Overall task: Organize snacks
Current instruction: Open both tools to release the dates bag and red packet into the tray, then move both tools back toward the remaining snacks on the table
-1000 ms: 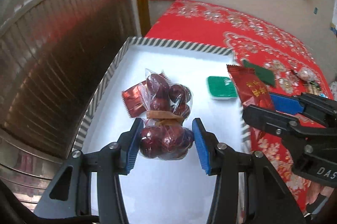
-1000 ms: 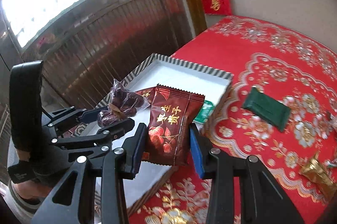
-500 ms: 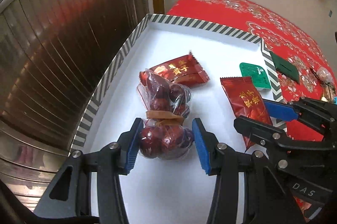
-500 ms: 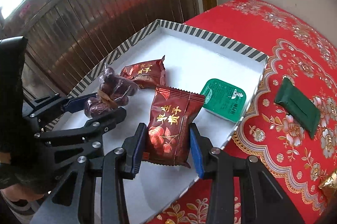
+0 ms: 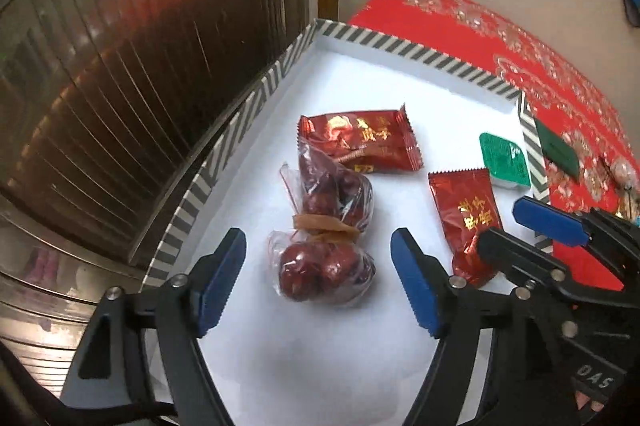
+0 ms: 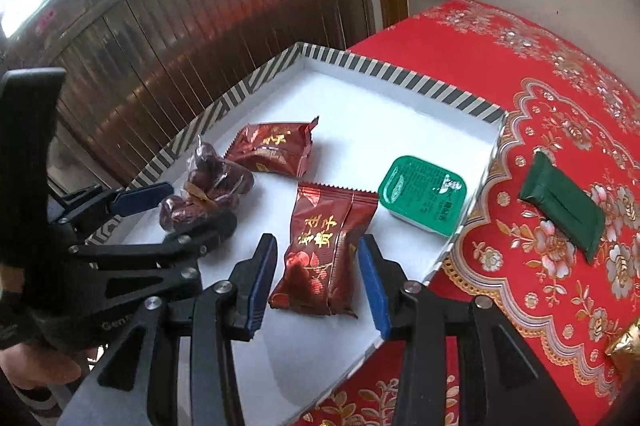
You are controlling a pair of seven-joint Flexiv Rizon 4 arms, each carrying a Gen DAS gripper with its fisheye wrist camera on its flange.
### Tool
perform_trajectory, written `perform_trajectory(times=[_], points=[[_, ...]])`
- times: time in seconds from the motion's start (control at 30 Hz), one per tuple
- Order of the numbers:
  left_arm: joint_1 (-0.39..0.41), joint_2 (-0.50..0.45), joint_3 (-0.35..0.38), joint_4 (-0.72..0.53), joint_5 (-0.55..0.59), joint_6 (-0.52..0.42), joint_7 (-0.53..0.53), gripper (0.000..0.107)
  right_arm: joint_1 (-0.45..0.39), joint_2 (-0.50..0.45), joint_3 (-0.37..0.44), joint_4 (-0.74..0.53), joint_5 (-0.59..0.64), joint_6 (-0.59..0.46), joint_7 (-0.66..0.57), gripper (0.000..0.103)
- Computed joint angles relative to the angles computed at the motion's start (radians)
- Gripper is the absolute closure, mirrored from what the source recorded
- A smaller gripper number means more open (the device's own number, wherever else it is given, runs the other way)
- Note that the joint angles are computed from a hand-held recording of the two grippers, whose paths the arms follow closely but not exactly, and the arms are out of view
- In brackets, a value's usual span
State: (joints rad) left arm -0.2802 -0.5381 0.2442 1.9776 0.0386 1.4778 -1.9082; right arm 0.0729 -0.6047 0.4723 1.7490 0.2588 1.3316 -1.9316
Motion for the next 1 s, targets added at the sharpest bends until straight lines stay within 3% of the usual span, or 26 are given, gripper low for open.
perform_trajectory(times=[0.1, 0.27, 0.33, 0.63, 1.0], points=[[-0.005, 0.014, 0.005, 0.019, 0.001, 0.016, -0.017, 0.022, -0.055, 0.002, 0.056, -0.007, 0.046, -0.008, -0.043, 0.056], [-0.149, 0.02, 0.155, -0.021, 0.102, -0.026, -0.099, 0.021, -0.13, 0.03, 0.127, 0.007, 0.141, 0.001, -0.138, 0.052], [-0.163, 0.03, 0.164, -0.032, 0.142, -0.032, -0.121, 0.021, -0.146, 0.046, 0.133, 0.012, 0.176, -0.003, -0.168, 0.052], [-0.155, 0.067, 0.106, -0.067, 0.209, -0.02, -0.172, 0.019, -0.212, 0.132, 0.126, 0.039, 0.365, -0.017, -0.325, 0.052], [-0.141, 0.034, -0.031, -0.175, 0.194, -0.061, -0.127, 0.017, -0.219, 0.223, -0.054, 0.093, 0.5, -0.043, -0.392, 0.052]])
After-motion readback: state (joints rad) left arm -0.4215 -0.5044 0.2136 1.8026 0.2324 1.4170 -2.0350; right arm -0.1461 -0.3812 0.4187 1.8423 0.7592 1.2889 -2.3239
